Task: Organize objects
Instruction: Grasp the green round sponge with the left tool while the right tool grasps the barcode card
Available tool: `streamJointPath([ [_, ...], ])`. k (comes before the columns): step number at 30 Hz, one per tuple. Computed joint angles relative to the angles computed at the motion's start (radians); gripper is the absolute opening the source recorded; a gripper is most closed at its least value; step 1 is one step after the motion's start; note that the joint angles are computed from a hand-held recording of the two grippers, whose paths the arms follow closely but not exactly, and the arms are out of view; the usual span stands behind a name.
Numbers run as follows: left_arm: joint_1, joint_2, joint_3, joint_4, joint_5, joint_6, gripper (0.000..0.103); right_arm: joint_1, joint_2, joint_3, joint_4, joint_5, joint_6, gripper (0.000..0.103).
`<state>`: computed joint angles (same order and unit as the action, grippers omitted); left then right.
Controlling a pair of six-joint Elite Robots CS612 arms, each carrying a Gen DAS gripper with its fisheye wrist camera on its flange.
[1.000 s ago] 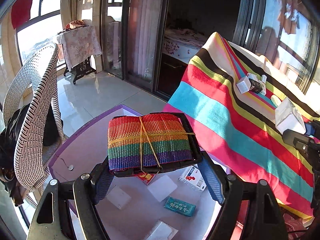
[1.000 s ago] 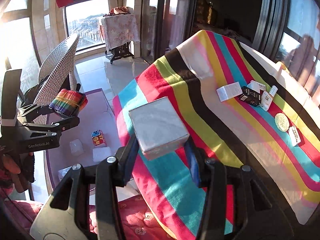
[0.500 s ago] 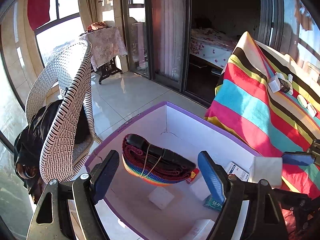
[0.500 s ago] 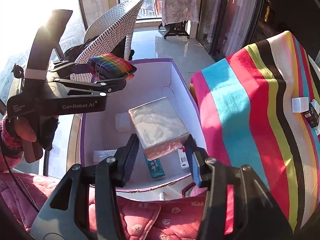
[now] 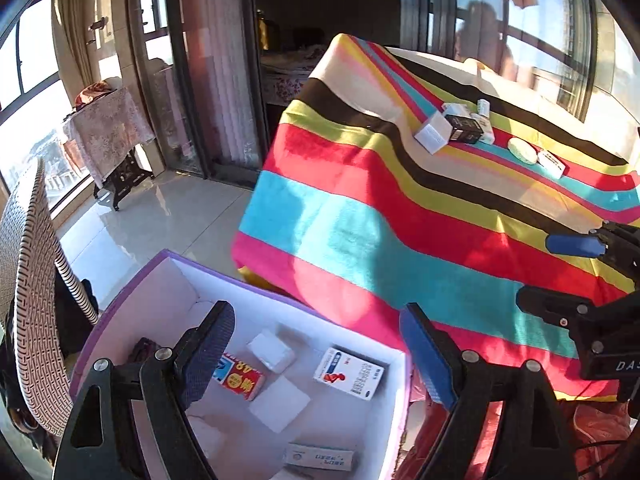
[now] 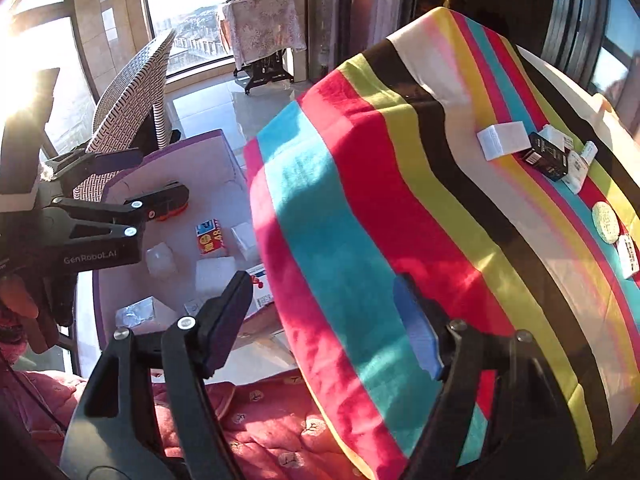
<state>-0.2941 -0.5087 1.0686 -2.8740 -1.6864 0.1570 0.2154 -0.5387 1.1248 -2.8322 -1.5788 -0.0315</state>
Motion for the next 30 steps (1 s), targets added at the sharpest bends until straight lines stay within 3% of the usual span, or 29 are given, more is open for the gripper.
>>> streamJointPath([
  [3,-0.038,0.022,-0.059,0.08,-0.1,0.065,0.086,-0.035,-0.024,0.05,-0.022,-0.101,0.091,0.081],
  [6,-0.081,0.063,-0.145,0.144,-0.149,0.123,0.086,-0.08,-0.034,0.077,-0.03,-0.145,0.167,0.083],
  [10,-0.132,0.149,-0.309,0.225,-0.138,0.167,0.086,-0.149,-0.032,0.078,-0.006,-0.192,0.234,0.084],
  [16,-0.157,0.279,-0.559,0.394,-0.153,0.125,0.086,-0.244,0.007,0.01,0.076,-0.253,0.323,0.084],
  [20,-0.152,0.31,-0.617,0.443,-0.174,0.094,0.086,-0.278,0.055,-0.084,0.149,-0.278,0.3,0.084],
  [24,-0.149,0.318,-0.631,0.446,-0.19,0.074,0.087,-0.296,0.11,-0.194,0.195,-0.277,0.204,0.084],
  [29,-0.16,0.316,-0.637,0.472,-0.156,0.121,0.088,-0.322,0.149,-0.276,0.22,-0.202,0.159,0.084],
  [30,-0.162,0.33,-0.669,0.497,-0.157,0.134,0.088,-0.323,0.144,-0.27,0.223,-0.195,0.16,0.072],
])
